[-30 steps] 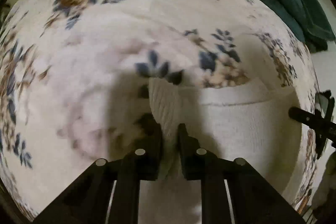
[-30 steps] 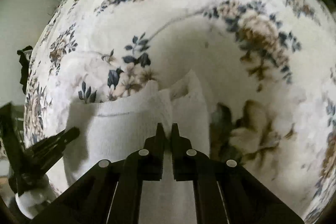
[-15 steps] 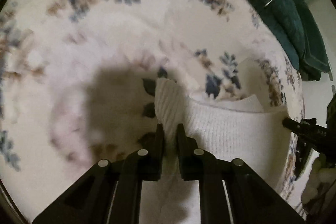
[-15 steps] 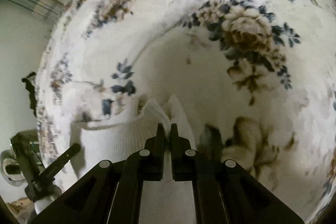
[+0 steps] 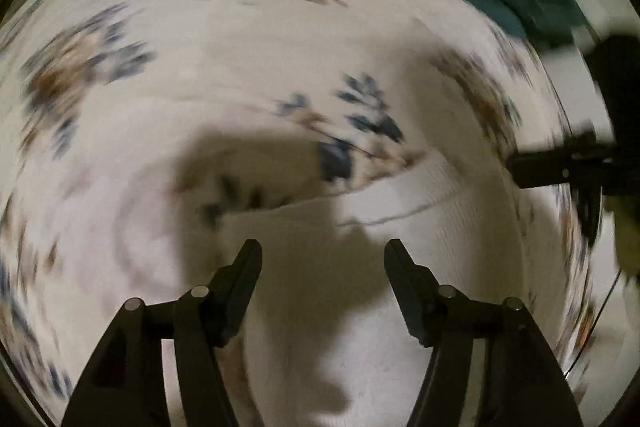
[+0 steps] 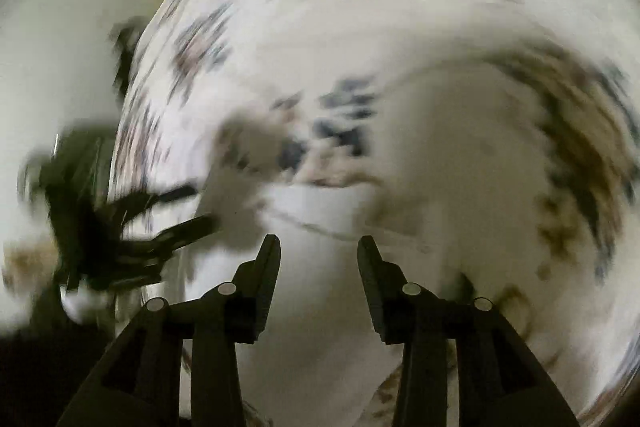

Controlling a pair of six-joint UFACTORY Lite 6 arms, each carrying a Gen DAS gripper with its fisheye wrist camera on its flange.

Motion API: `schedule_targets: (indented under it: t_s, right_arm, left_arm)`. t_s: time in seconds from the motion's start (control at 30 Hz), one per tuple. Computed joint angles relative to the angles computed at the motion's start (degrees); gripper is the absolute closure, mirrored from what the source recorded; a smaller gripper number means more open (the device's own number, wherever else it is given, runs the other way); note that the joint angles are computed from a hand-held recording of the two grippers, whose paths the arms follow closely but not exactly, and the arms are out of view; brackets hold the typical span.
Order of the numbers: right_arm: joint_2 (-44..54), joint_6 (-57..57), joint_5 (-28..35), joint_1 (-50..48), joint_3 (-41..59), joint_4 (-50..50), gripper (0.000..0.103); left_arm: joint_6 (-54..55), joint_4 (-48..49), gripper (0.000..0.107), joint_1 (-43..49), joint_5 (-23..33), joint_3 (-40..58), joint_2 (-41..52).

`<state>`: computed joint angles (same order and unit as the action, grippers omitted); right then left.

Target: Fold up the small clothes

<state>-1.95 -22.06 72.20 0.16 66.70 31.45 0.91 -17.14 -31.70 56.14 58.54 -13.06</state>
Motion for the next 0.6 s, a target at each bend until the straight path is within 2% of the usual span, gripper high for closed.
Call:
schedule_targets:
  t_s: [0.1, 0.13, 0.2, 0.23, 0.27, 0.3, 0.33, 0.37, 0.47, 0.53, 0.6]
  right_arm:
    - [6.44, -3.51, -2.23, 7.82, 1.12, -3.30, 0.060]
    - [8.11, -4.61, -2.60, 9.29, 0.63, -3.86, 0.057]
    - [10.76, -5.71, -4.39, 11.95, -0.51, -6.35, 0.056]
    - [11.06, -6.24, -5.53, 12.61, -1.50, -6.82, 0.056]
    - [11.06, -7.36, -5.39, 12.38, -2.09, -5.62, 0.057]
    - [10.66, -8.73, -4.47, 11.36, -2.76, -3.50, 0.061]
    - [10.02, -9.38, -3.71, 10.41, -3.36, -1.99, 0.088]
    - [9.46, -9.79, -2.52, 9.57, -3.76, -0.77, 0.103]
    - [5.63, -9.53, 0.86, 7.01, -5.75, 0.92, 0.103]
    - [3.65, -11.07, 6.82, 4.04, -6.47, 3.32, 0.103]
    - [0.77, -11.01, 9.43, 3.22, -7.14, 2.63, 0.103]
  left_arm:
    - [6.51, -0.29, 0.046, -2.93, -1.32, 1.96, 9.22]
    - [9.25, -0.92, 0.047, -3.56, -2.05, 2.04, 11.28]
    - [13.08, -2.55, 0.055, -3.84, -2.29, 2.20, 11.83]
    - [15.76, -4.96, 0.084, -3.24, -1.55, 2.35, 11.50]
    - [16.98, -6.31, 0.104, -2.77, -0.70, 2.44, 11.22]
    - [16.44, -6.02, 0.104, -2.86, -0.44, 2.24, 10.40]
    - [16.30, -6.48, 0.104, -2.57, 0.27, 1.92, 9.34]
    - [16.50, -8.01, 0.104, -1.82, 1.40, 1.42, 7.81]
    - [16.47, -12.26, 0.104, 1.10, 6.46, 0.12, 3.07]
    - [16.58, -16.87, 0.104, 3.80, 11.66, -0.16, -0.35]
    - [14.33, -17.47, 0.104, 3.61, 13.76, 0.81, -2.17]
